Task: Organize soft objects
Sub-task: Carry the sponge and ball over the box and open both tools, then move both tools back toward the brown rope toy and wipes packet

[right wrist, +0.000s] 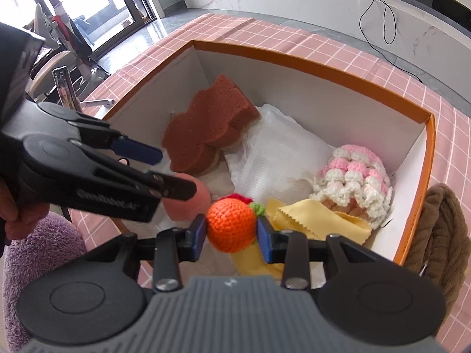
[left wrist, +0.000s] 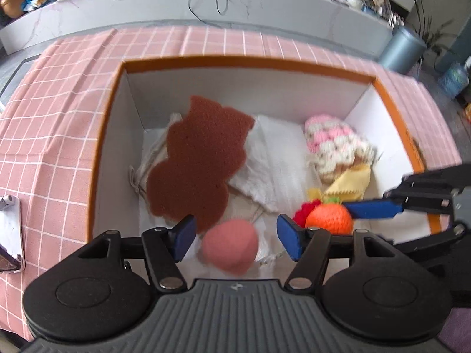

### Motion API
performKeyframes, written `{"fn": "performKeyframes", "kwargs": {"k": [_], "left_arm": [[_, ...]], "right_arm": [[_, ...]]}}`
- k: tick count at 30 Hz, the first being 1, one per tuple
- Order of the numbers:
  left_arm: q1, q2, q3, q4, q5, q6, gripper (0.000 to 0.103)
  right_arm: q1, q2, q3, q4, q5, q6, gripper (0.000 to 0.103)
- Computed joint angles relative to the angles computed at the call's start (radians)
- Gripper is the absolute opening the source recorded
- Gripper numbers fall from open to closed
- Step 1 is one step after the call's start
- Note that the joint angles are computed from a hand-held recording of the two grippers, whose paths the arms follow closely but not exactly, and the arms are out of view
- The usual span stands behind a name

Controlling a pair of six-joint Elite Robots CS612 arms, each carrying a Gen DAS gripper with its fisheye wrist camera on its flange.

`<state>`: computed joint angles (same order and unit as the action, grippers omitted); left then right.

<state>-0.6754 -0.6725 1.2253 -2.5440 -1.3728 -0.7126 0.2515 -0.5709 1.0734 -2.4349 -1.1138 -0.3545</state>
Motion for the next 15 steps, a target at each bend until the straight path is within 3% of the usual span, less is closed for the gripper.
{"fn": "performKeyframes", "kwargs": {"k": [3,9,15], "left_arm": [[-0.005,-0.006,0.012,-0.055,0.03,-0.021,0.074],[-0.015,-0.003,0.0,-0.072,0.048,-0.004,0.074],[-0.023,0.002,-0.006,-0.078,0.047,0.005,0.073]], "right_arm": [[0.0,-0.001,0.002,-0.001,-0.001,0.004,0.038],[-0.002,-0.006,0.014,-0.021,-0.007,0.011,0.04],[-0.001,-0.026,0.049,-0.074,-0.049,-0.012,0.049]]}}
